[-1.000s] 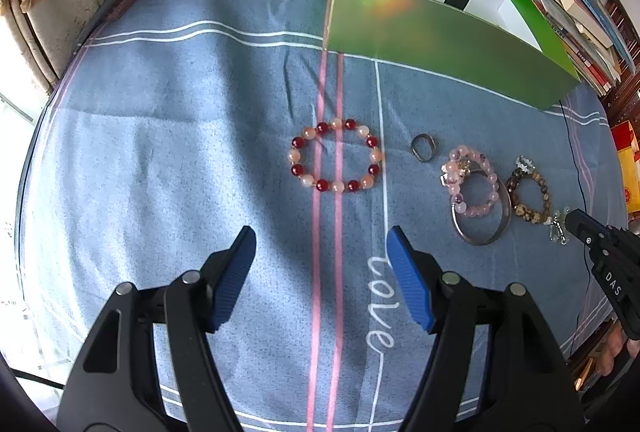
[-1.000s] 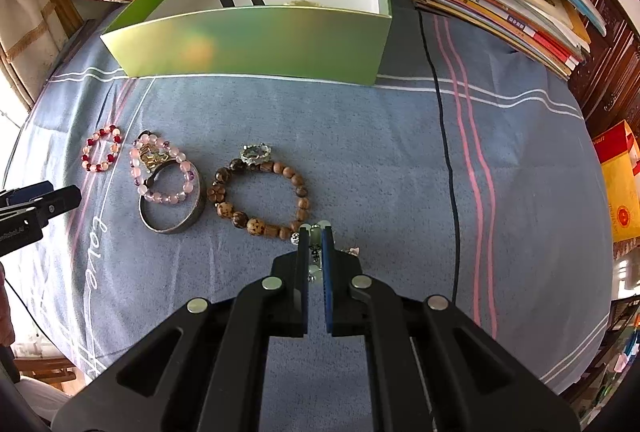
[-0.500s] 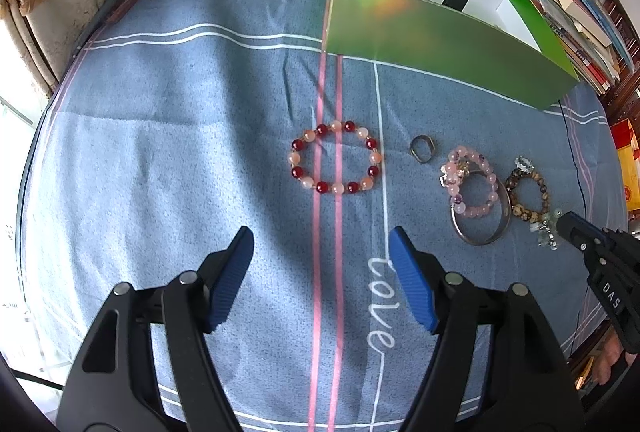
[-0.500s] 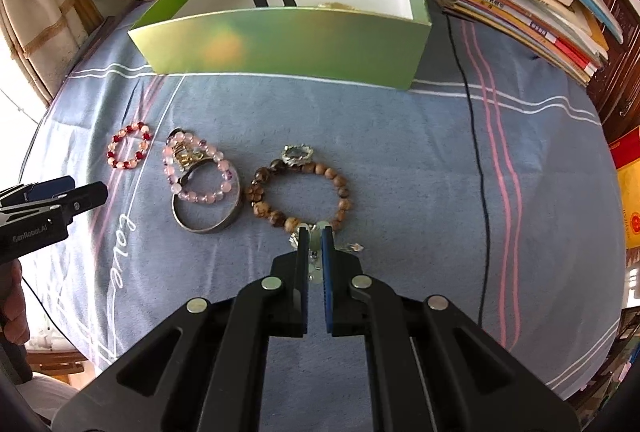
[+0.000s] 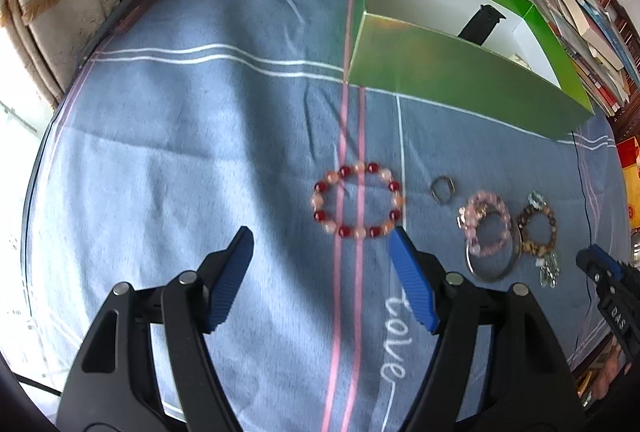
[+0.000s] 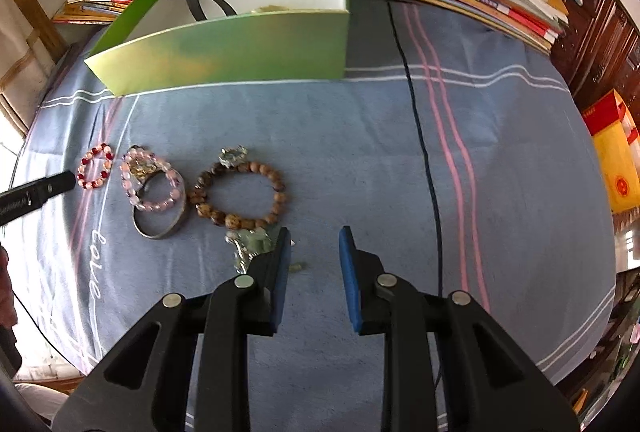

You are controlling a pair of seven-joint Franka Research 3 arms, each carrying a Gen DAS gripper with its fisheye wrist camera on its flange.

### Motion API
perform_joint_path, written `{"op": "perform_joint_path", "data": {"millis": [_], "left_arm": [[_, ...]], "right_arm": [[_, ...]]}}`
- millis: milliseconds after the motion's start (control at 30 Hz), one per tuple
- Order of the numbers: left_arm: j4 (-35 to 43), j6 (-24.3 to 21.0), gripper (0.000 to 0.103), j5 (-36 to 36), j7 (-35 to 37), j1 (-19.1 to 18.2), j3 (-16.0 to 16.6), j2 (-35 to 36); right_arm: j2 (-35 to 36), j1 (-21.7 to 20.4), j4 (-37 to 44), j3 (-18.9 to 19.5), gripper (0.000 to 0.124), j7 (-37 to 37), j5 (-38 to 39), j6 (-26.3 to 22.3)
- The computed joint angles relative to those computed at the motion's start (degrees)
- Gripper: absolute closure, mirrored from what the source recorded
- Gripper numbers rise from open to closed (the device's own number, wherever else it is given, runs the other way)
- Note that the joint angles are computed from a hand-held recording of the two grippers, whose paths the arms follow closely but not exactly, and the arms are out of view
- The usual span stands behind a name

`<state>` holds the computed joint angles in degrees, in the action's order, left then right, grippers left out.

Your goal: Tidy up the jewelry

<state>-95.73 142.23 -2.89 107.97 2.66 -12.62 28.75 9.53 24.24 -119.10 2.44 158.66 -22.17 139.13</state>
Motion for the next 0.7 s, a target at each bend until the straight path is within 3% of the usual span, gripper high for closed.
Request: {"op": "perform_joint_path", "data": {"millis": [133, 300, 700], "left_arm": [[1.39, -1.21, 0.033, 0.31, -0.75, -0.62, -0.2, 0.62], [-0.36, -0.67, 0.033, -0.94, 3.45, -0.52, -1.82, -0.53], [1.12, -0.57, 0.033, 1.45, -0.92, -1.71, 0.59, 0.63]], "right_arm": [[0.0, 0.13, -0.37, 0.13, 0.099, 0.4, 0.33, 0.4], [0.06, 0.07, -0.62, 0.03, 0.098, 0.58, 0.75, 1.11], [1.32, 0.33, -0.32, 0.42, 0.096, -4.23, 3.47, 6.35]]}}
